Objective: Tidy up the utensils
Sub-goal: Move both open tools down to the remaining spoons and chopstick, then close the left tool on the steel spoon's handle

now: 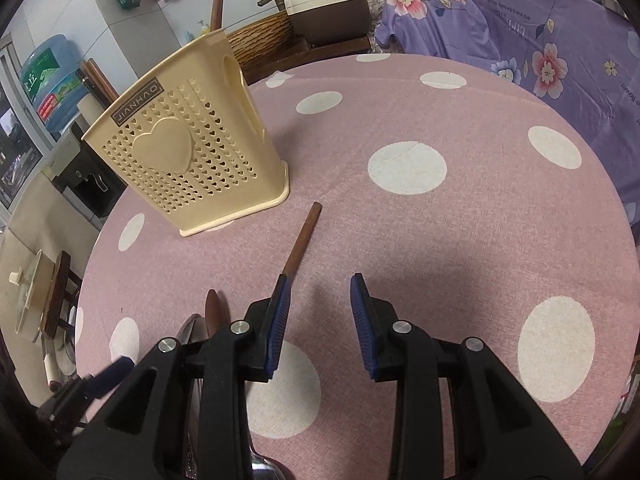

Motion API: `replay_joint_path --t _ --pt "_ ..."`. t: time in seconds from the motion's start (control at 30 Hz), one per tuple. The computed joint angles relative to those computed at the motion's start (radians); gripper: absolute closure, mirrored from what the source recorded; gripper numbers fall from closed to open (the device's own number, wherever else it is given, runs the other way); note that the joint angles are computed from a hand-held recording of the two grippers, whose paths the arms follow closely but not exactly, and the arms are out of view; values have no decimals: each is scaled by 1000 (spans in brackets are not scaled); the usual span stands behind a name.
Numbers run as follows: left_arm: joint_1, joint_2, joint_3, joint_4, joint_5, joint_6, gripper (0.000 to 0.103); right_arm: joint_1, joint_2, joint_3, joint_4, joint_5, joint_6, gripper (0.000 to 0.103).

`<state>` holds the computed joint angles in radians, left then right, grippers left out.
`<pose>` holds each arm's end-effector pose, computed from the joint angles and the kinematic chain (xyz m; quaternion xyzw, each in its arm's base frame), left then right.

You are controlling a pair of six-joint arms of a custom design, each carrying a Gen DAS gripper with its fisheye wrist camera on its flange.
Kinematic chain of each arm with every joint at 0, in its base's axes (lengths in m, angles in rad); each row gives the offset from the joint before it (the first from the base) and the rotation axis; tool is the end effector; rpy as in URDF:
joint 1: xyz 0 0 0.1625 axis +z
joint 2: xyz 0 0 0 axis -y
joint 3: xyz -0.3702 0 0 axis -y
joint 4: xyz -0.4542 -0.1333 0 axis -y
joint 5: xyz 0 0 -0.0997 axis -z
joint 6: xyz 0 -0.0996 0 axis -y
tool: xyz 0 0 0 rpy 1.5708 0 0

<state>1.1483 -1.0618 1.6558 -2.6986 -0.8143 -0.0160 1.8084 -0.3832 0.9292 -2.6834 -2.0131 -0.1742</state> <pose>-0.0947 -0.7024 0.2199 0.0855 0.8976 -0.3167 0.2944 0.2915 -0.8183 0.0426 0.1315 -0.9295 0.2793 0.2019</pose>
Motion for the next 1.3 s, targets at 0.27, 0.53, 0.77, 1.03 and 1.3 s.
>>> replay_joint_path --t 0.27,0.53,0.77,1.03,1.3 --pt "-2 36 -28 44 29 -17 65 -2 -1 4 9 15 8 71" --pt "3 83 -79 16 38 5 74 -4 -7 15 12 25 9 71" --pt "52 35 -76 45 -136 -123 90 -5 -11 20 9 29 7 71" --pt "105 -39 -29 26 -260 -196 90 -5 -11 20 11 36 5 71" --pt "124 -86 5 11 -263 -221 90 -4 -10 18 16 31 1 71"
